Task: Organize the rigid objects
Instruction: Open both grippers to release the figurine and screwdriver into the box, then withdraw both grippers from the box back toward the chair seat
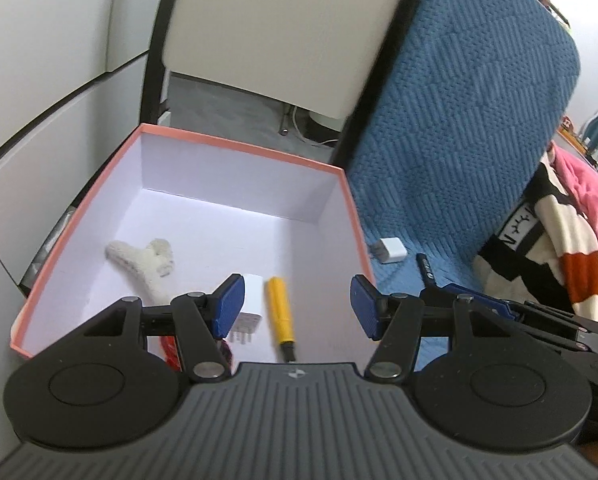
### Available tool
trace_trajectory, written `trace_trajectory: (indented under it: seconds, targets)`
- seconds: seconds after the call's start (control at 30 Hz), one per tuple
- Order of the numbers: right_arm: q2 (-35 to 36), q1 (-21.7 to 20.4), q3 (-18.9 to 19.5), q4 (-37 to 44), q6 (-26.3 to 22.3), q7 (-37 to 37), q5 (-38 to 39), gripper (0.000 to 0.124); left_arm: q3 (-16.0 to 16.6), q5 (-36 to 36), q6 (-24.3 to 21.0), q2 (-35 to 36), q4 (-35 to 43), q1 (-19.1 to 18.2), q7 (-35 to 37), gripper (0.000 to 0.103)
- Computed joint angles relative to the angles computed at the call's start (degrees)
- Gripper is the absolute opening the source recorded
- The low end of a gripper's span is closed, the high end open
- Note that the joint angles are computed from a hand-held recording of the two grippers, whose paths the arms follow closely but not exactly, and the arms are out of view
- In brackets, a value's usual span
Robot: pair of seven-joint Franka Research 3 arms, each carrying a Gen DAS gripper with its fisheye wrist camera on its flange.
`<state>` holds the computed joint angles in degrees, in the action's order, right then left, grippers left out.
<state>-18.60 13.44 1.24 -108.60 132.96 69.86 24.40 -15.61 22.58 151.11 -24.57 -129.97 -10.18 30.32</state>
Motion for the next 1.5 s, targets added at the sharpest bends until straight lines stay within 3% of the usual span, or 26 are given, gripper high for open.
trace_trajectory:
  seconds: [0.23, 0.77, 0.9, 1.5]
  targets:
    - [-2.30, -1.38, -0.95, -0.99, -1.19, -0.29, -1.41, 0.024, -2.93, 3.43, 0.55, 0.77, 0.85, 0.15, -3.64, 0.064]
    - [-4.73, -4.44, -3.13, -3.09, -1.32, -2.55, -2.03, 0.024, -4.85, 7.87, -0.41, 5.90, 4.54, -2.60, -8.21, 0.065]
    - [-5.37, -5.07, -3.97, -3.96, -1.62, -4.07, -1.69, 0.024, -5.67, 10.19, -0.41, 7.49, 5.53, -3.00, -10.89, 0.070]
    - [-10.05, -10.66, -7.11, -9.37, -2.83, -8.36, -3.27, 0.024, -6.02, 18.89, -3.94, 18.75, 14.32, -10.63, -16.91, 0.070]
